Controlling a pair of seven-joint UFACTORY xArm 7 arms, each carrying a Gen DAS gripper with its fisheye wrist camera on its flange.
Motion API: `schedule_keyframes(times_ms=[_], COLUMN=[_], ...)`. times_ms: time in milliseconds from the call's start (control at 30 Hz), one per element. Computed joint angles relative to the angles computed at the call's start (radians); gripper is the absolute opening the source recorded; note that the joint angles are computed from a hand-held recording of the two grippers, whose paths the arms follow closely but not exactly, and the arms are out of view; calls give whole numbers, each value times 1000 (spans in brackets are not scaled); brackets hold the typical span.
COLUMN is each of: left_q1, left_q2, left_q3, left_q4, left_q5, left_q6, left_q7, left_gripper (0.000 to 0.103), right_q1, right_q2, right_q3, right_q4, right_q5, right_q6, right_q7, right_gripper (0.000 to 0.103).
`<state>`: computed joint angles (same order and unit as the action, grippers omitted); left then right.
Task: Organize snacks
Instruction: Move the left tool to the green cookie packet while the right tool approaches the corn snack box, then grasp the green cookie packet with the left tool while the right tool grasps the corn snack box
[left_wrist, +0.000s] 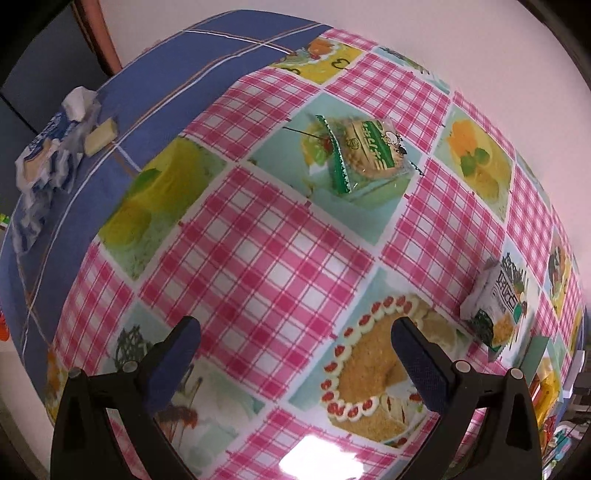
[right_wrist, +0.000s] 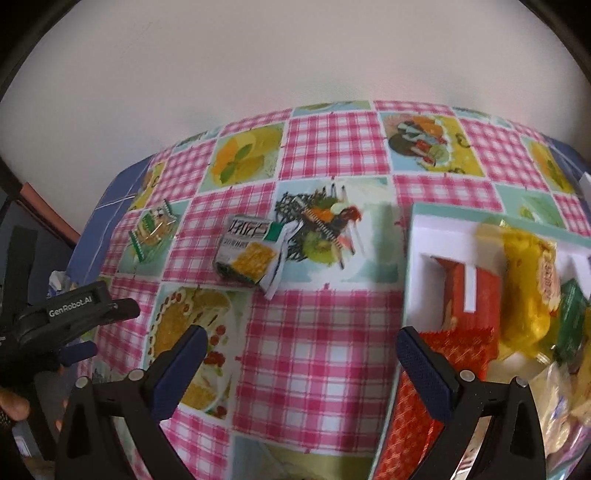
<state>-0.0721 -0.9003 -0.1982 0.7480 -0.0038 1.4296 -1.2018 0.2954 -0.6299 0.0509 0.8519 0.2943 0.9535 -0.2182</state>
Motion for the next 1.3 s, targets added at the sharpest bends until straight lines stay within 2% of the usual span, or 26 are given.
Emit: schedule_keyframes(times_ms=[133, 300, 500, 600, 833, 1100, 1300], left_q1=[6, 47, 97, 125, 174, 196, 201], left_q2=[-18, -13, 21, 67, 222, 349, 394], left_q3=[71, 134, 216, 248, 265, 285, 270], left_q4=[-57, -87, -108, -77, 43, 141, 183], left_q5=[4, 26, 32, 41, 90, 45, 18], left_q6=[-78, -134, -228, -248, -262, -316, -339], left_q7=[74, 192, 379, 486, 709, 843, 866], left_gripper=[102, 102, 102, 102, 102, 102, 102], right_q1=[-13, -1, 17, 22, 27, 34, 45], right_q2=[39, 84, 143, 177, 255, 339, 437], right_q3=[9, 33, 77, 92, 112, 128, 143], right_q4=[27, 61, 80, 85, 114, 174, 271], right_q5=[-11, -39, -97, -129, -188, -233, -251], right_q6=[-26, -51, -64, -68, -86, -100, -94], right_q7=[22, 14, 2, 2, 13, 41, 93], right_gripper=[103, 103, 103, 103, 103, 103, 103])
